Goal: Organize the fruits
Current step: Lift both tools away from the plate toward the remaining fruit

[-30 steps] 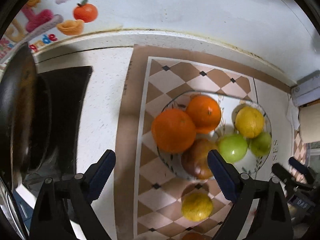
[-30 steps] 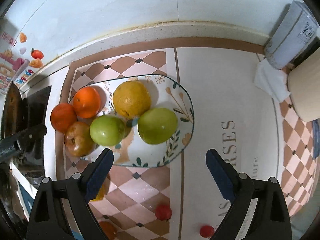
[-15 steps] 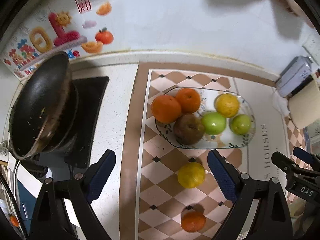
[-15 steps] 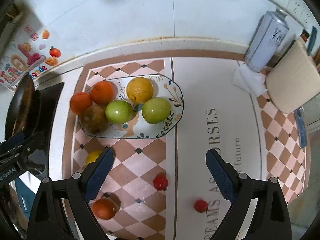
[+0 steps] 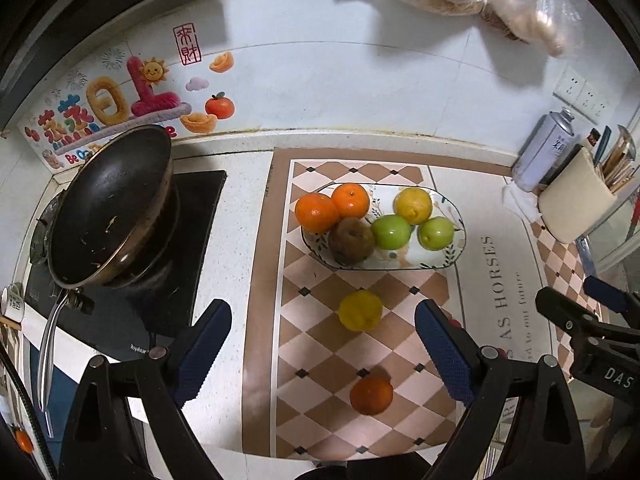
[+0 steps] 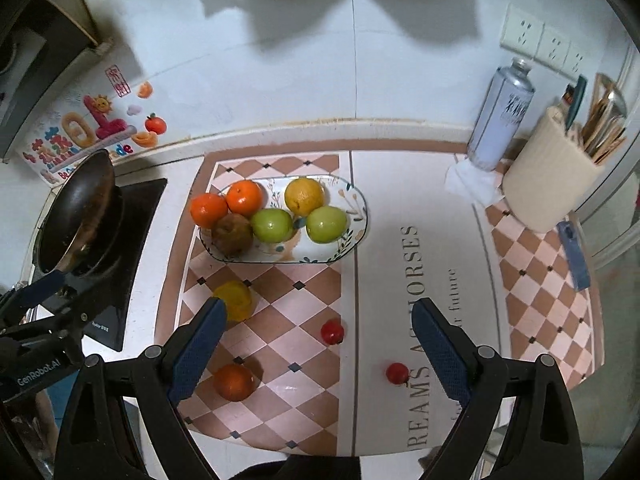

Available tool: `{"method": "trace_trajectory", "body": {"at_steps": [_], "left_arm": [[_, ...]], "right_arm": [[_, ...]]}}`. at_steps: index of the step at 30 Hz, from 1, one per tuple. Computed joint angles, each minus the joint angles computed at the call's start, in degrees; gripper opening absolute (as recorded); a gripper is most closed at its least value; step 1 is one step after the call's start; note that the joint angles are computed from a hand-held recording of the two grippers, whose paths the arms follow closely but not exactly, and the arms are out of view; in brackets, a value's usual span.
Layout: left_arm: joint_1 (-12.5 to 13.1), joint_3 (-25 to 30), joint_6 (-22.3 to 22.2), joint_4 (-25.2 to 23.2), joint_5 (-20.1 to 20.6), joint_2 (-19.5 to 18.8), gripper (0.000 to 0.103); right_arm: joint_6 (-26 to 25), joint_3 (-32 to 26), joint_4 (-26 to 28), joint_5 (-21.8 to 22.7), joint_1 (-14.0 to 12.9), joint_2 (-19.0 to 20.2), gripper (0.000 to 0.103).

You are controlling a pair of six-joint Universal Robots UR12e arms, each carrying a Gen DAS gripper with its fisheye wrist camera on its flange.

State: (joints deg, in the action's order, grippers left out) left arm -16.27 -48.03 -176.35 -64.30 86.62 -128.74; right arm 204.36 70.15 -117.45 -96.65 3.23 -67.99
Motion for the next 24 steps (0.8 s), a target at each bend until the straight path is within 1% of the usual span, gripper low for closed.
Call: {"method": "trace_trajectory", "body": {"at_steps": [5, 13, 19, 24], "left_arm": [[0.2, -4.0, 0.0, 2.9, -1.0, 2.8, 0.094], [0.2, -8.5, 0.3, 7.8, -1.6, 6.2, 0.094], [0.2, -9.7, -0.1, 8.5, -2.4, 7.2, 0.094], [-0.2, -9.6, -0.5, 9.5, -0.7, 6.9, 0.094]], "right_arm": [[0.4, 1.6, -1.7, -2.1, 0.9, -2.0, 0.096], [0.9, 3.8, -3.7, -3.3, 1.9, -4.4, 0.096], [1.5, 4.8, -4.6, -2.9, 2.1, -5.4, 0.096], [2.1, 5.5, -6.1, -1.3, 1.7, -5.5, 0.096]]}}
